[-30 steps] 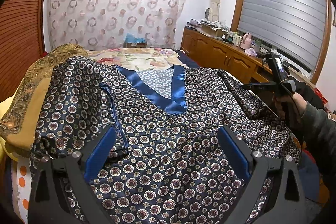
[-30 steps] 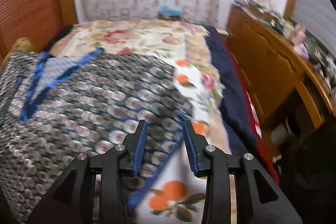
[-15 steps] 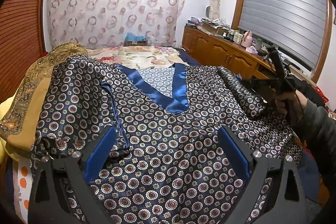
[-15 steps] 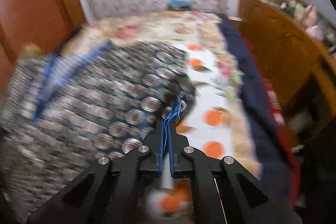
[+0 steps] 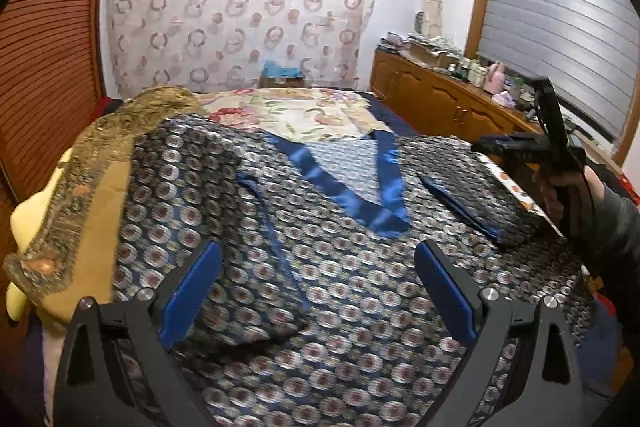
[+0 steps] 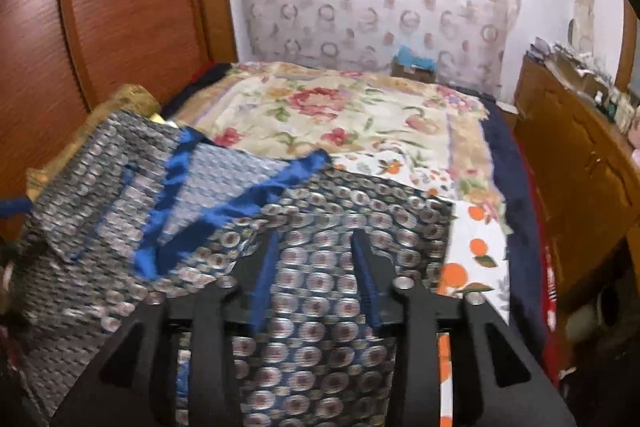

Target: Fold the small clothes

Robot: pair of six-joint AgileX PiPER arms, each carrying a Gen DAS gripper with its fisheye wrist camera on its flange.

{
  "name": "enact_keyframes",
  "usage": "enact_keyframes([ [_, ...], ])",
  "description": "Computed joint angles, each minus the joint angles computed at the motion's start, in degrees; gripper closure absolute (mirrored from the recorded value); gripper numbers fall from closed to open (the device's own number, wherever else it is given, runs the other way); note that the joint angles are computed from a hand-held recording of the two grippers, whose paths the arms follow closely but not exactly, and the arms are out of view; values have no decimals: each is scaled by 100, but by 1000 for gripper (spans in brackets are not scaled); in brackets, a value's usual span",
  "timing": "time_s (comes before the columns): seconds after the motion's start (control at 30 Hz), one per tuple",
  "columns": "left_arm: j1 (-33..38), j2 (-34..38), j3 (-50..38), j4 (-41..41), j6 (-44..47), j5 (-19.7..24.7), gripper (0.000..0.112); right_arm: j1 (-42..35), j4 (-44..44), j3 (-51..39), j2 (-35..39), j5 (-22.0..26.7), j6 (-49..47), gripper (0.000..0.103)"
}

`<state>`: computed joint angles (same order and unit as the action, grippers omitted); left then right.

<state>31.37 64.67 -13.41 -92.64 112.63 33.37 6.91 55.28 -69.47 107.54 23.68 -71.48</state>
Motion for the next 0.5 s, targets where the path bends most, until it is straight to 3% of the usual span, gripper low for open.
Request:
enact_keyframes([
  [0.27,358,983,-883,-29,200,-230,14,-182,-2091,-901,1093,-381,1938,61],
  [0.37,516,1340,-1243,146,70,-207,15,-269,-2242,-1214,1382,-284,2107,60],
  [0.5,563,1656,-1657,358,-209,-316,16,-403,-1701,-1419,1532,-92,1673,58],
])
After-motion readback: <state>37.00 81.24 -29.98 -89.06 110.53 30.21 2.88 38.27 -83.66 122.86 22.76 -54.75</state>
